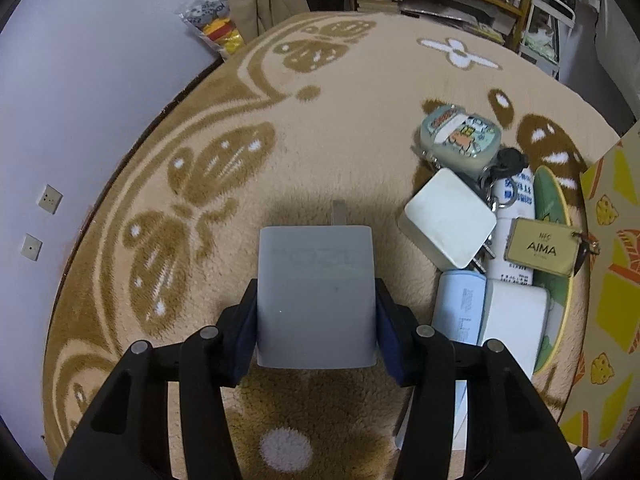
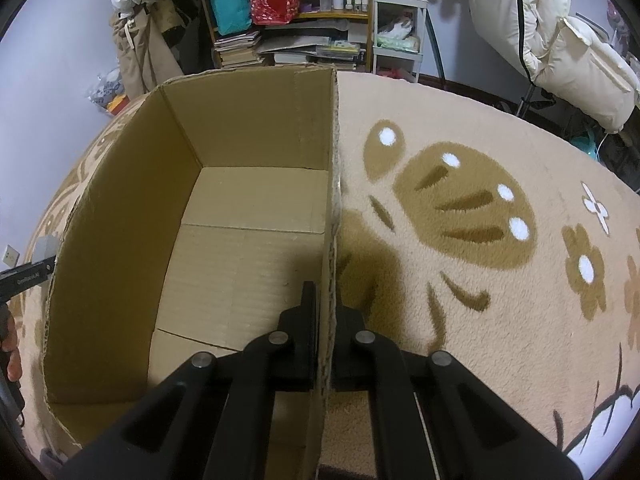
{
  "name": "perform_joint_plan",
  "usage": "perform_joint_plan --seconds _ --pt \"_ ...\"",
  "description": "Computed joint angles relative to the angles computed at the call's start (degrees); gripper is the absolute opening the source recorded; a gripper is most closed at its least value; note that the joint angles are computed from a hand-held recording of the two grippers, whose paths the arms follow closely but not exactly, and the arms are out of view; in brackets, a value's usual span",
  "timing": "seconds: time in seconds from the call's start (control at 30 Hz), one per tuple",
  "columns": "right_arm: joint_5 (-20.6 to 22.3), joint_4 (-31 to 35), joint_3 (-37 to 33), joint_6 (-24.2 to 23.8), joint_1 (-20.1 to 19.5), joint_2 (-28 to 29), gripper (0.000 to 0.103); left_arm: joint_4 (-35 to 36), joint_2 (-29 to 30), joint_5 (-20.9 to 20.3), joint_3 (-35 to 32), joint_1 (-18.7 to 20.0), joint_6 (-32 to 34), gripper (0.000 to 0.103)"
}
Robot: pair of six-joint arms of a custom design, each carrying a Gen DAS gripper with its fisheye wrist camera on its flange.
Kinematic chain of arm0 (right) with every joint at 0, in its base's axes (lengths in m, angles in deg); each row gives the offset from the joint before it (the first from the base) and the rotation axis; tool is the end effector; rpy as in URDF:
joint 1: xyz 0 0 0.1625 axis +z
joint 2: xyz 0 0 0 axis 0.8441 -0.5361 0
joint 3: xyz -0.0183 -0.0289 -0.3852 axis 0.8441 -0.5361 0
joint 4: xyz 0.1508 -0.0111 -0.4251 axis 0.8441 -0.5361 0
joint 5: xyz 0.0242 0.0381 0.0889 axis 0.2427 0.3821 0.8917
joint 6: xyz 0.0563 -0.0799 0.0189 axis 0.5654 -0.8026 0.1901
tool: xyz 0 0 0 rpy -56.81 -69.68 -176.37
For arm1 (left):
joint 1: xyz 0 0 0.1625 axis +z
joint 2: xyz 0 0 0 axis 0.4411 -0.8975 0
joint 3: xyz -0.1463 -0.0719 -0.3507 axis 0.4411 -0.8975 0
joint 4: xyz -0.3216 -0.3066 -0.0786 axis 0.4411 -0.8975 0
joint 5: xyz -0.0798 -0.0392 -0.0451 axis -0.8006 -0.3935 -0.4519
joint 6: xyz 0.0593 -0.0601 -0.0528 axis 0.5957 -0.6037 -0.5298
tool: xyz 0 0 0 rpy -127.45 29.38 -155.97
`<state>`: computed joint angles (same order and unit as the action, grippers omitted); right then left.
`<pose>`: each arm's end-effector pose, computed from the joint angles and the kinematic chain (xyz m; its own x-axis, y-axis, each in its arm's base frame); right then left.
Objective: Organize rigid objects
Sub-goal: 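Lift the white charger with the left gripper and carry it over the box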
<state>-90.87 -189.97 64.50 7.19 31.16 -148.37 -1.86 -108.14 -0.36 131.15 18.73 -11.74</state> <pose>0.0743 -0.7213 0.3658 -0.6900 -0.3794 0.6164 -0.5718 0.8078 -0.1429 -0.3201 -0.6198 0.0745 -0.4683 -0.5931 -0.6549 -0.0721 0.7644 -0.6407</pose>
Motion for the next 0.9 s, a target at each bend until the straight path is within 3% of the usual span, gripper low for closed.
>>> perform_joint_plan --seconds 0.77,0.9 --pt "-1.68 -2.29 1.12 -0.54 0.55 0.17 0.006 9.25 4.10 5.56 -7.94 -4.04 -1.22 0.051" --pt "-1.76 -2.26 1.20 -0.73 0.62 0.13 0.006 7.12 4.07 6.76 -8.31 -4.91 0.49 0.051"
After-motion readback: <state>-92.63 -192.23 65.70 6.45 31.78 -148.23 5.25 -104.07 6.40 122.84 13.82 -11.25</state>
